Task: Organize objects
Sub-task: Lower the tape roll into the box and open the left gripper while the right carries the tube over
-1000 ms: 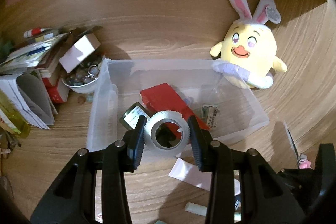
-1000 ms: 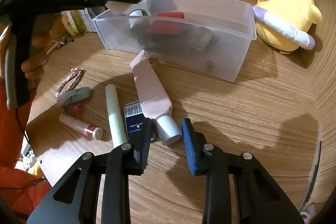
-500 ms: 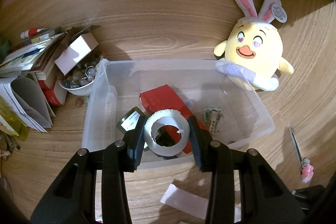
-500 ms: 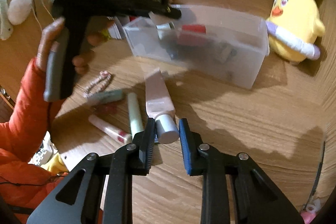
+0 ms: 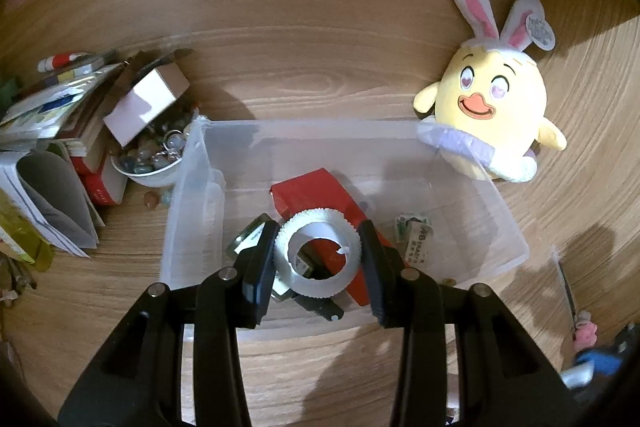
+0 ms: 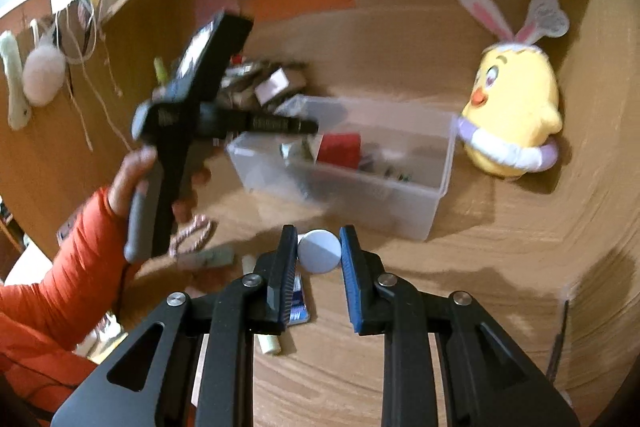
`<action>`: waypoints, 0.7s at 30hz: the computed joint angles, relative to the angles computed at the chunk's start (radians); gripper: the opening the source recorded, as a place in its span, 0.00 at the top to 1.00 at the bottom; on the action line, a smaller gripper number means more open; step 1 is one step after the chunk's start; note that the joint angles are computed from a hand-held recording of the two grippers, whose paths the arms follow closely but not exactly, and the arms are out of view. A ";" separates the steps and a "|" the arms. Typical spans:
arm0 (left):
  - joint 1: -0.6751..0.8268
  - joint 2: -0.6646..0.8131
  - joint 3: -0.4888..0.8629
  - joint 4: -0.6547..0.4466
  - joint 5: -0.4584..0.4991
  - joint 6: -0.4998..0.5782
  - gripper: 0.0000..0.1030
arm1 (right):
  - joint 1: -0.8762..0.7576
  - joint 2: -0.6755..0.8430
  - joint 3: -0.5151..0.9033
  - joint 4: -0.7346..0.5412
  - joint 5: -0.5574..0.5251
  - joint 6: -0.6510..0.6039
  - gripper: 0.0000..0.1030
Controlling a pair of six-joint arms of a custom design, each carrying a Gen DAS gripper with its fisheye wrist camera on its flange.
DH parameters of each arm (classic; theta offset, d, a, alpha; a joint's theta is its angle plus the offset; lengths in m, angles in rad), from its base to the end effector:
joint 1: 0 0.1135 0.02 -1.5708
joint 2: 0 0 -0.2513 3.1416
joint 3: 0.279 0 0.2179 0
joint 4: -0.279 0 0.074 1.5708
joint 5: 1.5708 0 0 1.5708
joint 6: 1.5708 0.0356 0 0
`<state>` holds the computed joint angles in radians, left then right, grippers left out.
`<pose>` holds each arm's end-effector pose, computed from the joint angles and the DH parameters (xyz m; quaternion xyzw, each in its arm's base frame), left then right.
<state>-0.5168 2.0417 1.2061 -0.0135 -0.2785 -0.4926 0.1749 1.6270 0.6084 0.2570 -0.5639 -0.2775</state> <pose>0.3444 -0.1845 0.1411 -0.0378 0.9271 -0.0554 0.3688 0.2630 0.0658 0.1457 -0.3048 0.8359 0.2360 0.3907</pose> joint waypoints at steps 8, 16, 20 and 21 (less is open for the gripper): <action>0.003 0.072 0.077 -0.039 0.047 0.012 0.62 | -0.033 -0.051 0.030 0.034 -0.015 0.077 0.81; 0.018 0.104 0.107 -0.055 0.101 0.014 0.52 | -0.050 -0.091 0.074 0.060 -0.009 0.131 0.81; 0.021 0.083 0.080 -0.032 0.099 0.010 0.50 | -0.053 -0.107 0.101 0.064 0.004 0.153 0.81; 0.022 0.072 0.067 -0.024 0.097 0.009 0.49 | -0.052 -0.108 0.111 0.063 0.007 0.156 0.81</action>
